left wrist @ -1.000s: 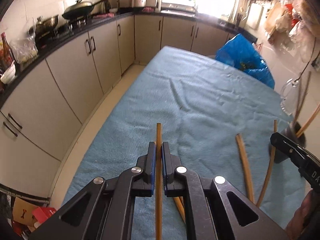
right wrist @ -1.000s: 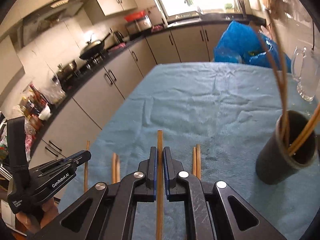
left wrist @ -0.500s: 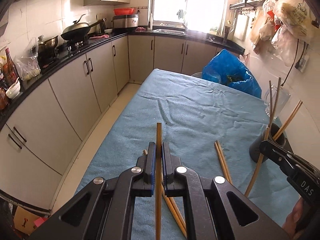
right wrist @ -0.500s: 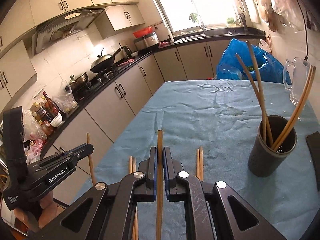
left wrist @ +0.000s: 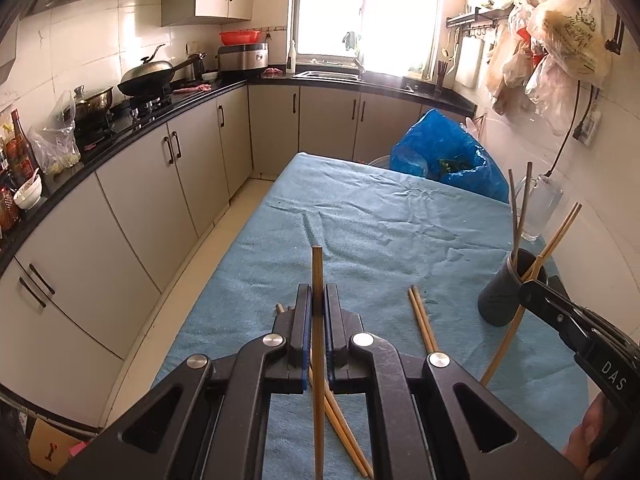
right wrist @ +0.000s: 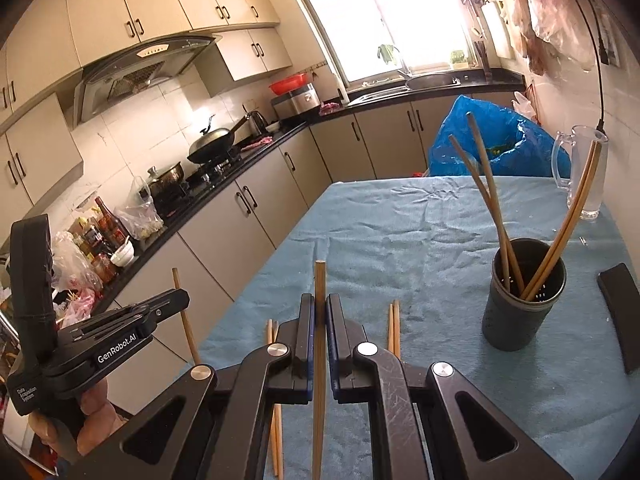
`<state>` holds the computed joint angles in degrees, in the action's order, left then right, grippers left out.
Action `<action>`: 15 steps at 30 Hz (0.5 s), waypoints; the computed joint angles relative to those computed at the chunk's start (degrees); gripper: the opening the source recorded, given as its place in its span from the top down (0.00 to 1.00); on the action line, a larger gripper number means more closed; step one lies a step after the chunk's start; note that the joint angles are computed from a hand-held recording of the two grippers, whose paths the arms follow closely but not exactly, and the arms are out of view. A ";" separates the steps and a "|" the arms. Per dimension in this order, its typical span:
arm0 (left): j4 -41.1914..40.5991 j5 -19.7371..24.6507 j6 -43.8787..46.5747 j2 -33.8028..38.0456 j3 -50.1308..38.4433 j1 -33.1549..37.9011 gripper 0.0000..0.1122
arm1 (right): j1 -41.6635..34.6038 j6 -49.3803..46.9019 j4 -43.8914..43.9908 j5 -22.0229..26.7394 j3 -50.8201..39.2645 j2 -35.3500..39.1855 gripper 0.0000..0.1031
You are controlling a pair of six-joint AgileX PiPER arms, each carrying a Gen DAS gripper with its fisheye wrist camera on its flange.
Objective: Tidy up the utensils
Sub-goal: 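Lift both held chopsticks upright off the towel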
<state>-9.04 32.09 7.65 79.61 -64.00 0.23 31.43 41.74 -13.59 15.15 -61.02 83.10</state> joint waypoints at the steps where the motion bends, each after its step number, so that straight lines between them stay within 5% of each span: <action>1: 0.06 0.18 -0.10 -0.23 -0.03 -0.08 0.95 | -0.02 0.70 -0.71 -0.03 0.20 -0.35 0.94; 15: -2.54 1.98 1.93 -3.60 0.19 0.39 0.95 | 0.53 11.29 -11.00 -0.88 3.76 -4.80 0.94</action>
<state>-11.58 34.07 9.57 76.01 -63.81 0.61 31.96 53.03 -24.59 14.27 -57.26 78.30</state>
